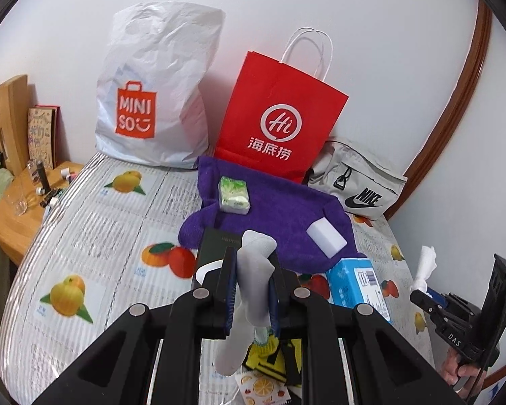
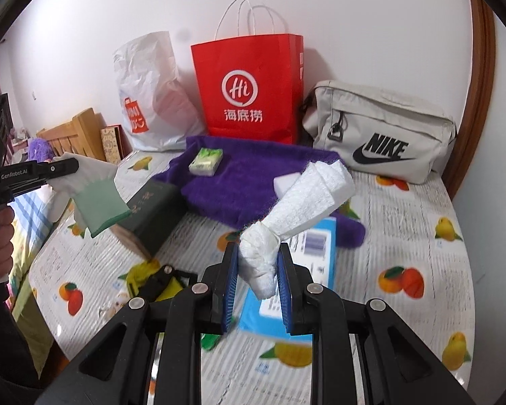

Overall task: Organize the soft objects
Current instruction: 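Carry the tissue and the glove over the purple towel with both tools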

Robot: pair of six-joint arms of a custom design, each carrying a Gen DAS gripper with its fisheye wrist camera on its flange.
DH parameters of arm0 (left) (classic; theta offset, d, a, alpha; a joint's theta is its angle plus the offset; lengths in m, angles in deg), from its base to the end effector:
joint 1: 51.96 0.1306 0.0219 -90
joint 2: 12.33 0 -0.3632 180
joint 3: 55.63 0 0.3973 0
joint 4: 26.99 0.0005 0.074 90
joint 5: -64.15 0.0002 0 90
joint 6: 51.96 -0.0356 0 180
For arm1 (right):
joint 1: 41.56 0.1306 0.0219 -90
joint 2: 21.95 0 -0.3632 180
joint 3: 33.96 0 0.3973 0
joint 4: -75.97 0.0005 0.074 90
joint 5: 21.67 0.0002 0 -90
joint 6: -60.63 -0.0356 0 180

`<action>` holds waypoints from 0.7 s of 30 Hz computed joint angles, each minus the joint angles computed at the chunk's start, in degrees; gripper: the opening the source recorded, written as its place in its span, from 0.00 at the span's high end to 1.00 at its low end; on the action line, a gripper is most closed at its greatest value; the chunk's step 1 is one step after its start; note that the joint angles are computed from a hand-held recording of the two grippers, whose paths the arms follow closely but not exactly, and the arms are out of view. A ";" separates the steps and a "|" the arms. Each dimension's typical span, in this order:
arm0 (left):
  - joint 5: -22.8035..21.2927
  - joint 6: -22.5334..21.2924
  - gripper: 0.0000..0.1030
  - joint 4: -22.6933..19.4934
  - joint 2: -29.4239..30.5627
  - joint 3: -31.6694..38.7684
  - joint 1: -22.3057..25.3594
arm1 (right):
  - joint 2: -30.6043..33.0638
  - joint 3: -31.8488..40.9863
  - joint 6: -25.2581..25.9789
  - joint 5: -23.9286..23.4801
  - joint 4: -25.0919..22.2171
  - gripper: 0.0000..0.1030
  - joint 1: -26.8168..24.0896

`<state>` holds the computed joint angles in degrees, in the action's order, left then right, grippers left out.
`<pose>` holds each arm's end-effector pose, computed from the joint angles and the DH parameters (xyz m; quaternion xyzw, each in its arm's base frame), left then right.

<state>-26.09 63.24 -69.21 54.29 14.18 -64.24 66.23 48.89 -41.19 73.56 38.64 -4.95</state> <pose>0.3512 -0.0768 0.4169 -0.1025 0.8969 -0.1364 0.4081 0.3926 0.2870 0.3824 -0.1785 0.8975 0.1264 0.3829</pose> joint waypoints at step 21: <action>1.87 -3.11 0.85 0.87 15.59 12.31 3.34 | 18.16 18.97 3.47 -5.43 -3.15 0.78 -5.59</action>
<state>-24.21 60.13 -68.34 69.88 26.48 -60.91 84.39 67.87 -37.72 68.13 35.49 -10.55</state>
